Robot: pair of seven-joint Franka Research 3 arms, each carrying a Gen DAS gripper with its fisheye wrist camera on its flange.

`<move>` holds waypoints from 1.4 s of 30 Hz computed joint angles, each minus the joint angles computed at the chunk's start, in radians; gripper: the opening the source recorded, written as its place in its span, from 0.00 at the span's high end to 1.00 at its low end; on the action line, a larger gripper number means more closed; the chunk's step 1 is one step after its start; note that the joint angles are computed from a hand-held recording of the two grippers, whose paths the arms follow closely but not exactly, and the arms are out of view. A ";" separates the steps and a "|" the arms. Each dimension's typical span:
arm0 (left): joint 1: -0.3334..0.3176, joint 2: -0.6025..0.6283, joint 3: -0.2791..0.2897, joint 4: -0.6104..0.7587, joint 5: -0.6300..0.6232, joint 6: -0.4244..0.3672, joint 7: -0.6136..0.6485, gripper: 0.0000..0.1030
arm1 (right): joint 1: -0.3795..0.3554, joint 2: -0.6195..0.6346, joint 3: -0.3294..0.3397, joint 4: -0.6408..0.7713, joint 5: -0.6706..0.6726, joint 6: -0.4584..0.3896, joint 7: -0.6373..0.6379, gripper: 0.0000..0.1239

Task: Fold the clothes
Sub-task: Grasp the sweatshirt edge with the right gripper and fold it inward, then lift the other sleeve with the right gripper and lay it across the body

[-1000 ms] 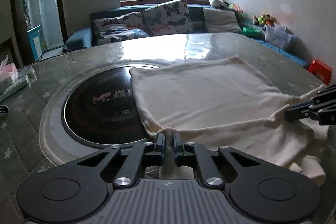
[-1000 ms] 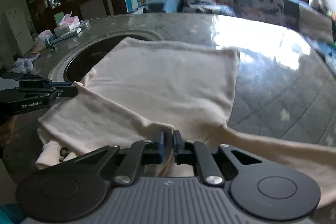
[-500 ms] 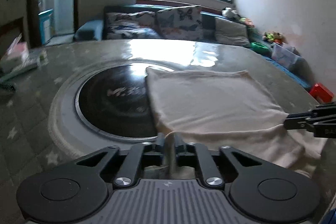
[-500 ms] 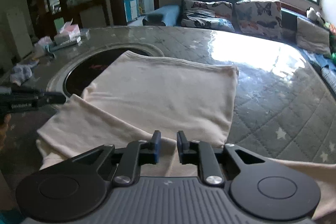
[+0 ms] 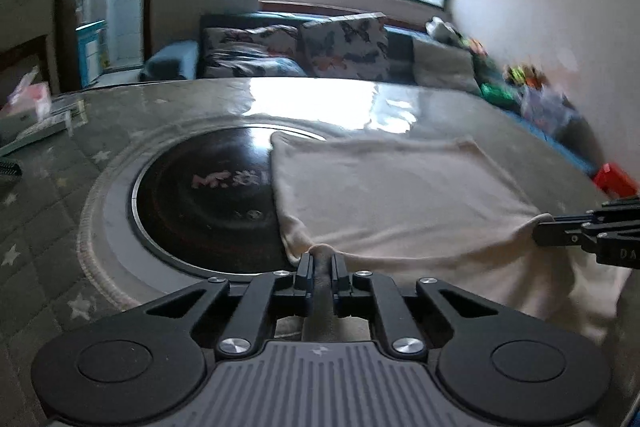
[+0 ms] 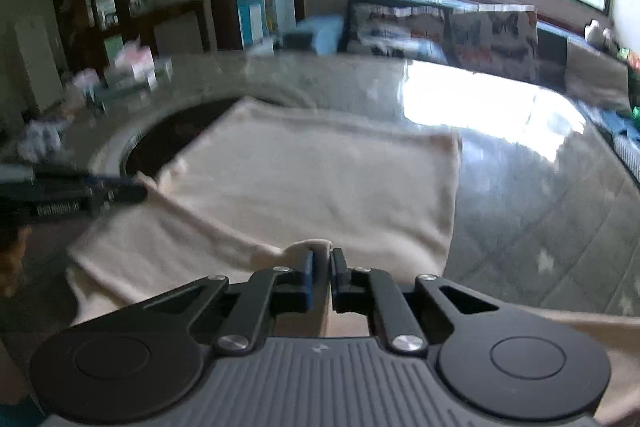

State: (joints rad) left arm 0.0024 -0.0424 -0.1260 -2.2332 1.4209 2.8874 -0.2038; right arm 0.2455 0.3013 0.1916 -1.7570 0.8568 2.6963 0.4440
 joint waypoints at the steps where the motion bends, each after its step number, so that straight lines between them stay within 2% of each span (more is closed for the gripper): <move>1: 0.001 -0.004 0.001 -0.003 0.008 -0.001 -0.019 0.91 | 0.003 0.005 0.000 0.005 -0.004 0.008 0.000 0.94; 4: 0.002 0.005 0.003 -0.008 -0.057 0.002 0.036 0.91 | 0.030 0.037 -0.026 0.033 -0.097 -0.007 0.075 0.90; 6: 0.001 0.006 0.004 -0.010 -0.084 0.001 0.066 0.87 | 0.029 0.037 -0.023 0.025 -0.124 0.000 0.094 0.87; 11: 0.001 -0.006 -0.002 -0.012 -0.108 -0.027 0.101 0.80 | -0.003 -0.021 0.007 -0.034 -0.068 -0.007 0.006 0.86; 14: -0.008 -0.017 -0.013 -0.012 -0.134 -0.094 0.140 0.67 | 0.014 -0.035 -0.019 -0.062 -0.114 -0.019 0.027 0.86; 17: -0.013 -0.036 -0.019 -0.019 -0.154 -0.107 0.175 0.67 | 0.005 -0.059 -0.023 -0.099 -0.097 -0.008 0.023 0.85; 22: -0.020 -0.025 -0.027 0.007 -0.142 -0.004 0.267 0.67 | -0.013 -0.105 -0.045 -0.133 -0.039 -0.005 0.034 0.85; 25: -0.037 0.013 -0.033 0.039 -0.188 0.053 0.357 0.67 | -0.011 -0.122 -0.068 -0.163 -0.057 0.057 0.072 0.83; 31: -0.085 0.110 -0.030 0.116 -0.359 0.113 0.560 0.67 | -0.030 -0.115 -0.129 -0.201 -0.168 0.183 0.297 0.82; 35: -0.120 0.153 -0.019 0.151 -0.463 0.123 0.674 0.67 | -0.038 -0.085 -0.180 -0.205 -0.299 0.272 0.501 0.73; 37: -0.137 0.170 -0.014 0.165 -0.502 0.118 0.717 0.67 | -0.040 -0.065 -0.206 -0.196 -0.360 0.300 0.599 0.73; 39: -0.150 0.183 -0.011 0.173 -0.546 0.120 0.765 0.67 | -0.061 -0.045 -0.210 -0.179 -0.384 0.310 0.660 0.72; 42: -0.169 0.191 -0.002 0.177 -0.582 0.117 0.807 0.67 | -0.120 -0.009 -0.167 -0.140 -0.360 0.313 0.689 0.71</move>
